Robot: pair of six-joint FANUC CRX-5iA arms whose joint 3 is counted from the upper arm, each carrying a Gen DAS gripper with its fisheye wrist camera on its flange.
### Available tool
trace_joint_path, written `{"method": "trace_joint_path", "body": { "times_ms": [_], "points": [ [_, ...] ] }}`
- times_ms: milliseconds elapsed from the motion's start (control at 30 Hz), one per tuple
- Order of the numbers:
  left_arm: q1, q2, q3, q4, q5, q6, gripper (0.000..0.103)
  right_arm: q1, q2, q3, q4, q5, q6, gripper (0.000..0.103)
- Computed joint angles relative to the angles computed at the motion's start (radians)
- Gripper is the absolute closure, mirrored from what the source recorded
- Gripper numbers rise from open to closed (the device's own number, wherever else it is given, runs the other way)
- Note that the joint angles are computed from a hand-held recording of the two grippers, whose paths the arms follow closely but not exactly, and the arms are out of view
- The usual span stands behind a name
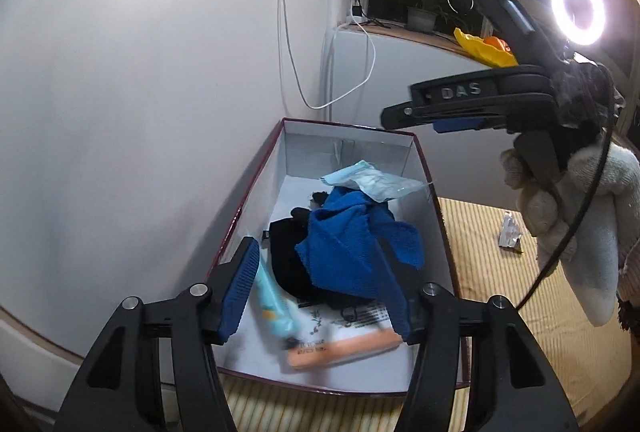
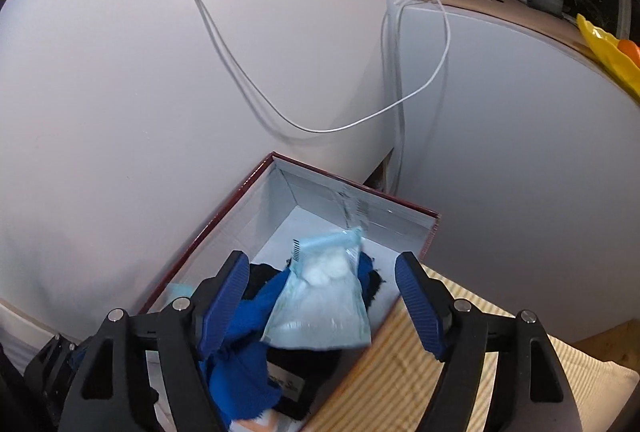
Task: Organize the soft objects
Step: 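Carry the tube and cotton pack to the shoebox and open both grippers inside, then move both tools back over the bed toward the snack wrapper and blue funnel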
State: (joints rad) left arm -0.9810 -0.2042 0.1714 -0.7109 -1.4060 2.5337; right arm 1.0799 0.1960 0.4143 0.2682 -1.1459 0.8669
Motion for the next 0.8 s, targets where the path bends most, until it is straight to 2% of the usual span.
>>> {"method": "trace_joint_path", "body": {
  "times_ms": [300,467,567,800],
  "points": [
    [-0.071,0.024,0.040,-0.025,-0.026,0.014,0.045,0.027,-0.168,-0.178,0.072,0.026,-0.072,0.031],
    [-0.125,0.051,0.072,-0.034,-0.033,0.026,0.045,0.057,-0.300,-0.314,0.143,0.021,-0.135,0.031],
    [-0.159,0.072,0.098,-0.037,-0.035,0.027,0.045,0.082,-0.398,-0.399,0.168,-0.001,-0.187,0.031],
    [-0.180,0.120,0.133,0.008,0.023,0.016,0.045,0.217,-0.655,-0.632,0.334,-0.127,-0.398,0.031]
  ]
}}
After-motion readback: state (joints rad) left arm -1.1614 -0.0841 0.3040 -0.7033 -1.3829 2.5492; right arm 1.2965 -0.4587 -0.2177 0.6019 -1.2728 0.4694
